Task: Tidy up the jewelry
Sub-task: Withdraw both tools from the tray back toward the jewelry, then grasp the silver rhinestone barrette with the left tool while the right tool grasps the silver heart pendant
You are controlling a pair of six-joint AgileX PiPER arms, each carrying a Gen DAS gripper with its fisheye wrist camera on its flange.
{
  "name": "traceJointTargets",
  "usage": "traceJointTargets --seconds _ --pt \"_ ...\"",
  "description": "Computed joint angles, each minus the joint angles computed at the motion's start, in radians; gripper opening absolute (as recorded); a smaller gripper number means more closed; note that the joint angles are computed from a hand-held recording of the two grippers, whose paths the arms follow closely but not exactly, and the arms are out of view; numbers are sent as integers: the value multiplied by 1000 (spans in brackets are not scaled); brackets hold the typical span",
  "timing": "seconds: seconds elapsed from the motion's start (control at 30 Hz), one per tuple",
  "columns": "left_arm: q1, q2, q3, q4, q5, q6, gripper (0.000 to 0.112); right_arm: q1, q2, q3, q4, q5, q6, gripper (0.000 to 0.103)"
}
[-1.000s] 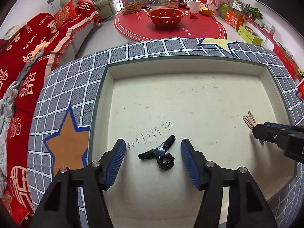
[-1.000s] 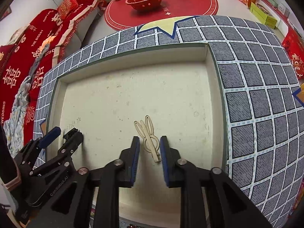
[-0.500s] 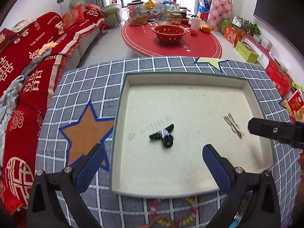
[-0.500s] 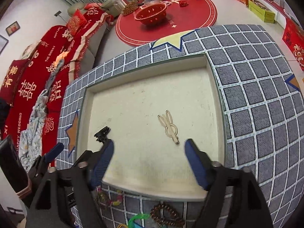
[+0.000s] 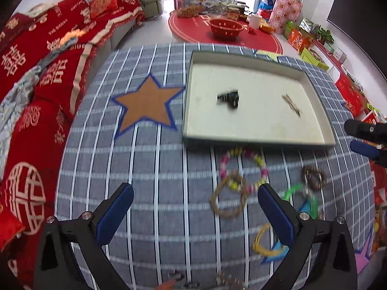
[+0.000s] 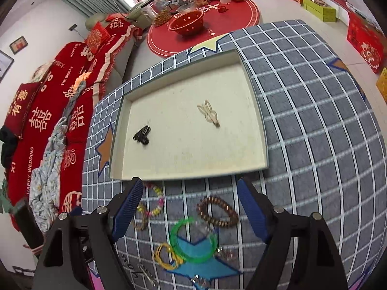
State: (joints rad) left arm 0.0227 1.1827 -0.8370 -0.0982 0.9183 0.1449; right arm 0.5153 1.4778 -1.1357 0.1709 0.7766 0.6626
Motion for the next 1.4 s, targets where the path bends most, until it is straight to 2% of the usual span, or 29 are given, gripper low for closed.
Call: traceJointTargets --seconds 0.37,0.5,0.67,0.8,0.97,1.13,1.3,1.4 --pt "206 -209 212 -29 153 130 103 227 -219 260 -165 -51 365 83" --pt "324 -225 266 -82 203 206 103 310 -231 300 -174 -21 439 83" --pt "363 -257 313 -133 253 226 103 415 -190 316 -157 38 475 83" --pt "312 -291 343 -141 258 168 103 488 -156 309 -202 77 537 83" --pt "209 -252 370 -136 174 70 103 532 -121 297 -227 106 536 83" --pt "46 -240 389 -71 79 -61 103 544 -93 293 -236 105 498 83" --pt "-180 -157 381 10 -34 -306 103 556 -26 251 -254 94 459 83" --pt "-297 -130 377 92 -62 -448 103 558 20 227 -266 81 426 80"
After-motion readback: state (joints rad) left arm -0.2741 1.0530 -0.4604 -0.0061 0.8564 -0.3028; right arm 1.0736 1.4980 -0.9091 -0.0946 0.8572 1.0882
